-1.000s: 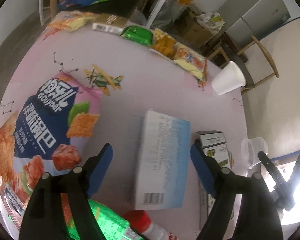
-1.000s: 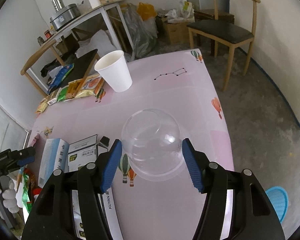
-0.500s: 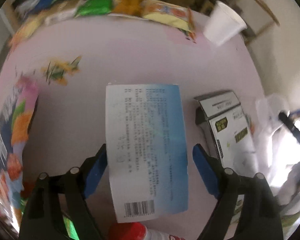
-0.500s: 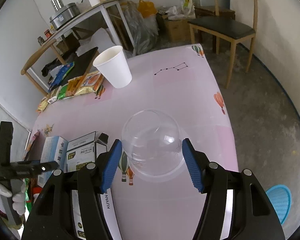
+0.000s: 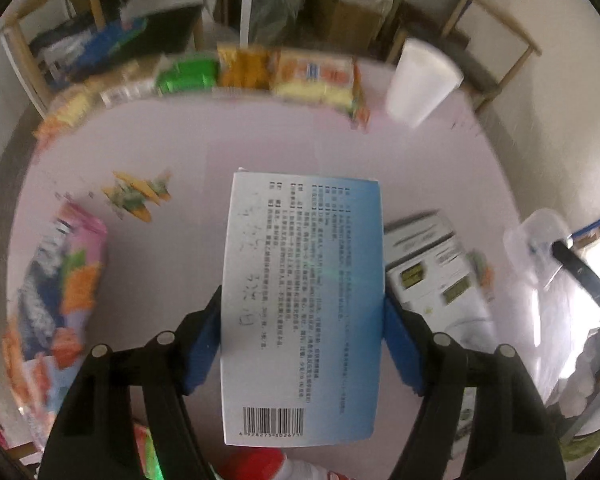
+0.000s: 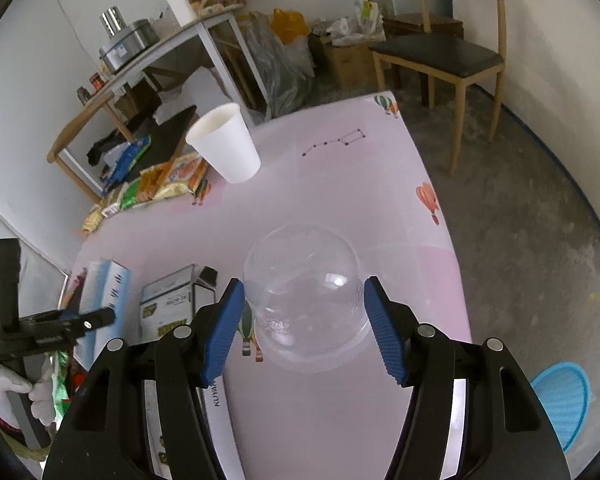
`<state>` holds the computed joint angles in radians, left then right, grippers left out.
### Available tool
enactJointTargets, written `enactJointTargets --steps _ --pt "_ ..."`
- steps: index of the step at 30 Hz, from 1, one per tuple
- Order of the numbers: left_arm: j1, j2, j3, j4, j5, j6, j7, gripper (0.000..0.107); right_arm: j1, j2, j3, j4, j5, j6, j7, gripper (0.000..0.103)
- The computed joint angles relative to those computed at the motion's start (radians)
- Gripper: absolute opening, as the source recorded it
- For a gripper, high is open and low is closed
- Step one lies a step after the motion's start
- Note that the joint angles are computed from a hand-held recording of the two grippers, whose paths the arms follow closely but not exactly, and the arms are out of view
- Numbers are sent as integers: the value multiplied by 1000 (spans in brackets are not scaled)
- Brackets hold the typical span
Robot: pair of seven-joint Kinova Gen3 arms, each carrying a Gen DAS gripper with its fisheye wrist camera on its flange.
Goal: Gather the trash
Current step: 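Carry both items over the blue basket and open both grippers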
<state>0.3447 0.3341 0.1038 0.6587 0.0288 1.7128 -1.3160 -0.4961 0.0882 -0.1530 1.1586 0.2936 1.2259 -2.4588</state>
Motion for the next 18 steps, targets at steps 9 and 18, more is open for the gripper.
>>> enactJointTargets --steps 9,18 --pt "50 -107 43 -56 9 -56 20 71 35 -158 -50 114 25 -76 -83 58" --pt "256 -78 126 -82 103 -106 85 71 190 -460 -152 325 43 -12 -228 58"
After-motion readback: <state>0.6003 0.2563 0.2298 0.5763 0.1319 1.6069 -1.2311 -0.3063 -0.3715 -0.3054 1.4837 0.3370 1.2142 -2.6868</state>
